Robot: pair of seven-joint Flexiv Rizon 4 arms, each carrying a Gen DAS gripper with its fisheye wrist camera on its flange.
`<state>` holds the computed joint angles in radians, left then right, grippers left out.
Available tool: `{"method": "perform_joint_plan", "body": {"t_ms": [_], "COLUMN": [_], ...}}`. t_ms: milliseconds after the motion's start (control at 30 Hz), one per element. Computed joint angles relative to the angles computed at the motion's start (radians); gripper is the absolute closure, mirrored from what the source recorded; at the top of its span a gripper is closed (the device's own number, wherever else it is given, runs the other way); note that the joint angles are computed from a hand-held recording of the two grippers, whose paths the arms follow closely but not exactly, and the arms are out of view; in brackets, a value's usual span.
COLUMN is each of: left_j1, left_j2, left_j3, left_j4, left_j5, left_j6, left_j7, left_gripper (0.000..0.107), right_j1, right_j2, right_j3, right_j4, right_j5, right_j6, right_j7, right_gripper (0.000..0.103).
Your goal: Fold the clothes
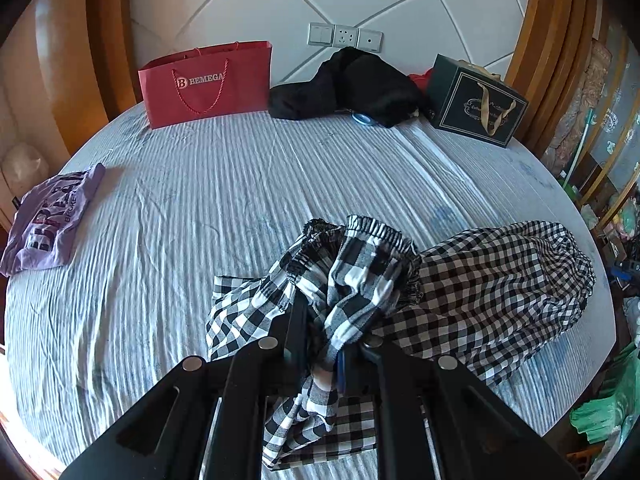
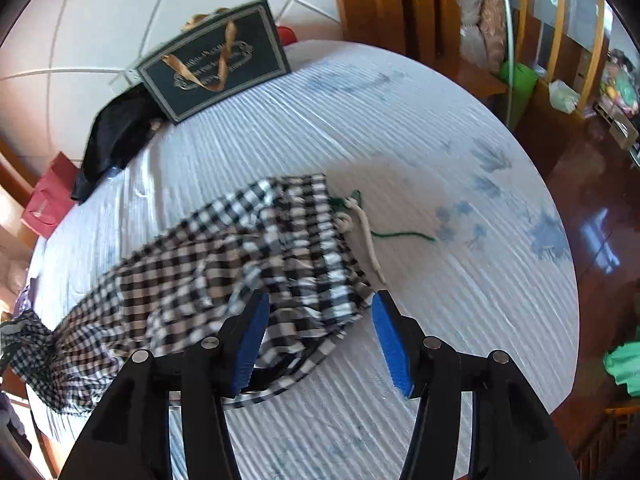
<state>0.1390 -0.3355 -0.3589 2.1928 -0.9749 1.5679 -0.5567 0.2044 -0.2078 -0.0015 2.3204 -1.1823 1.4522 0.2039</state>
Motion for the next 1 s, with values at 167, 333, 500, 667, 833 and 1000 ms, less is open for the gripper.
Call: {"method": "perform_joint_plan", "body": {"t_ms": [167,333,500,667,833,1000], "left_j1": [-0.011,0.099,0.128,0.031,-0.144,-0.293], "left_j2": [-0.023,-0.018,-0.010,0.002,-0.008,-0.040], "left_j3": [0.063,-0.006,-0.034,0.015,0.146,0.197], "left_j4": [0.013,0.060,0.062,0.041,0.017,-0.011], "left_j5": [0.093,0.071,-0.022,-0.062,0.114,0.270], "left_j6": [-0.003,-0.001,-0.039,-0.085,-0.099,-0.008], "left_j7": [-0.056,-0.050,0.000,-0.041,-0.224,-0.470], "left_gripper": [0.097,0.097,0.097,0.097,0.097,0.097], "right_j1": [-0.046,-0.078,-0.046,-0.026,-0.044,-0.144], "right_j2": [-0.132,-0.327,-0.418,-0.421,-0.408,-0.404], "right_j3": [0.212,0.435,0.483,0.466,0.449,0.475], "right_j4": [-0.165,-0.394,-0.507,-0.541,-0.545,-0.547], "right_j5": [0.338,0.558,0.662,0.733,0.810,0.906], "right_j6": [0.074,-0.128,-0.192,-0.221,-0.222,-0.228], "right_j7": [-0.365,-0.673,-0.790,-0.857,-0.953,-1.146], "right_gripper": [0.049,0.049,0.049,0.049,0.049,0.049]}}
